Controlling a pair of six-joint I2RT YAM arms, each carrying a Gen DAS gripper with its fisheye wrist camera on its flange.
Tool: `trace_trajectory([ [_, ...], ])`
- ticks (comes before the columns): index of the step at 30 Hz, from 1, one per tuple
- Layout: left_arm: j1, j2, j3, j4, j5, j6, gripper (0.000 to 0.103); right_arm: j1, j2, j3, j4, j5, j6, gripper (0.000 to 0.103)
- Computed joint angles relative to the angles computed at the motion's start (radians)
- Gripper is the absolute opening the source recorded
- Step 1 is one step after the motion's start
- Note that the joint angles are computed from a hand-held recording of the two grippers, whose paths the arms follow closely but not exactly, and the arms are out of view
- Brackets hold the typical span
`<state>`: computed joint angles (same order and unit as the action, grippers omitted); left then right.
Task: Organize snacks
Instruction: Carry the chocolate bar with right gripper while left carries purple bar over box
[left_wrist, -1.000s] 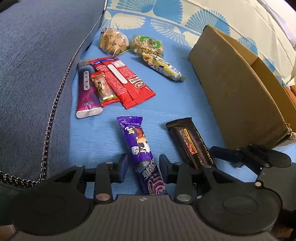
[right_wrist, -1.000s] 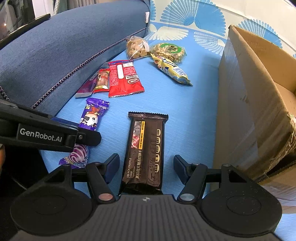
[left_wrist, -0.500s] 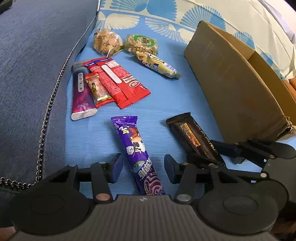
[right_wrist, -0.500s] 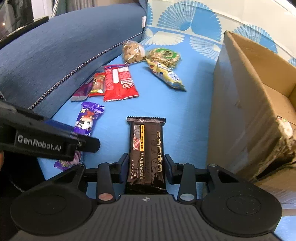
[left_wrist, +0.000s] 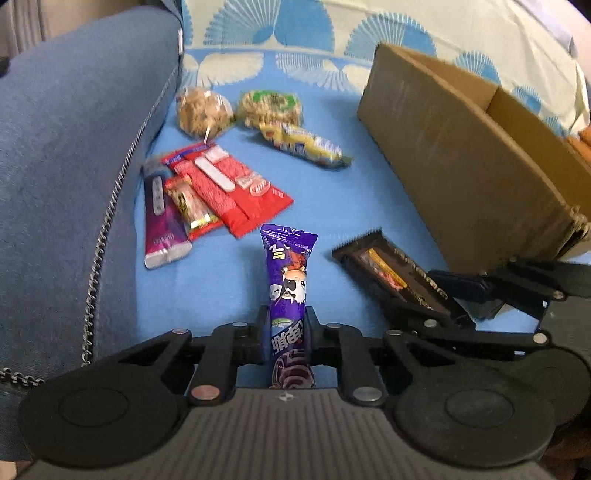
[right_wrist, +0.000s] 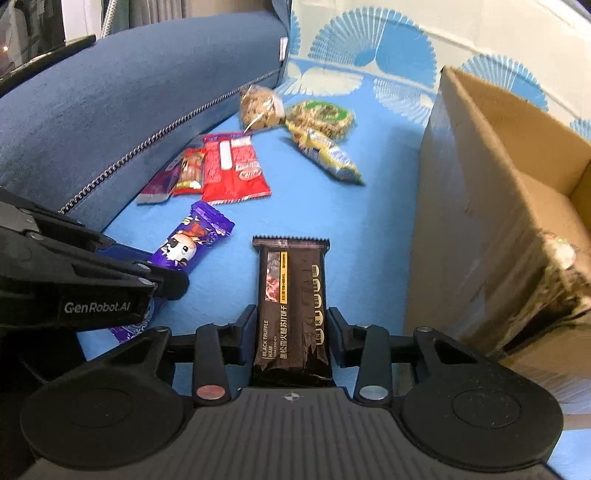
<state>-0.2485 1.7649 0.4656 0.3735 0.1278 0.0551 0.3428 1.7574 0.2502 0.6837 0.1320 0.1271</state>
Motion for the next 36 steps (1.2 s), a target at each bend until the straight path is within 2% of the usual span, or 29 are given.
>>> trace_trajectory([
  [4,0.06,-0.064,-0.068,0.089,0.095,-0.017,0.018,0.025,-0.095,-0.056,0.023,0.029,0.005,0.041],
  [7,0.103,-0.122,-0.127,0.158,0.162,-0.021,0.018,0.045,-0.24,-0.089,-0.048,0.054,0.006,0.041],
  [10,0.15,-0.172,-0.181,0.223,0.245,-0.022,0.018,0.058,-0.452,-0.114,-0.177,0.084,0.015,0.041],
  [15,0.192,-0.194,-0.211,0.286,0.329,-0.044,0.018,0.065,-0.815,-0.112,-0.458,0.145,0.051,0.041],
  [18,0.178,-0.193,-0.212,0.304,0.326,-0.049,0.018,0.044,-1.012,-0.117,-0.586,0.16,0.045,0.041],
  [21,0.16,-0.181,-0.21,0.316,0.319,-0.044,0.018,-0.052,-1.192,-0.13,-0.704,0.114,0.029,0.041],
  [25,0.139,-0.183,-0.231,0.36,0.312,-0.033,0.018,-0.268,-1.425,-0.126,-0.873,-0.045,0.016,0.041],
  [28,0.145,-0.189,-0.252,0.399,0.344,-0.04,0.018,-0.466,-1.432,-0.094,-0.88,-0.221,0.027,0.041],
  [32,0.149,-0.224,-0.269,0.391,0.353,-0.057,0.018,-0.687,-1.377,-0.063,-0.809,-0.425,-0.039,0.041],
  [35,0.14,-0.276,-0.26,0.317,0.341,-0.068,0.018,-0.909,-1.229,-0.034,-0.679,-0.636,-0.104,0.041],
  [36,0.137,-0.3,-0.257,0.283,0.336,-0.076,0.018,-0.958,-1.164,-0.025,-0.619,-0.677,-0.11,0.041],
])
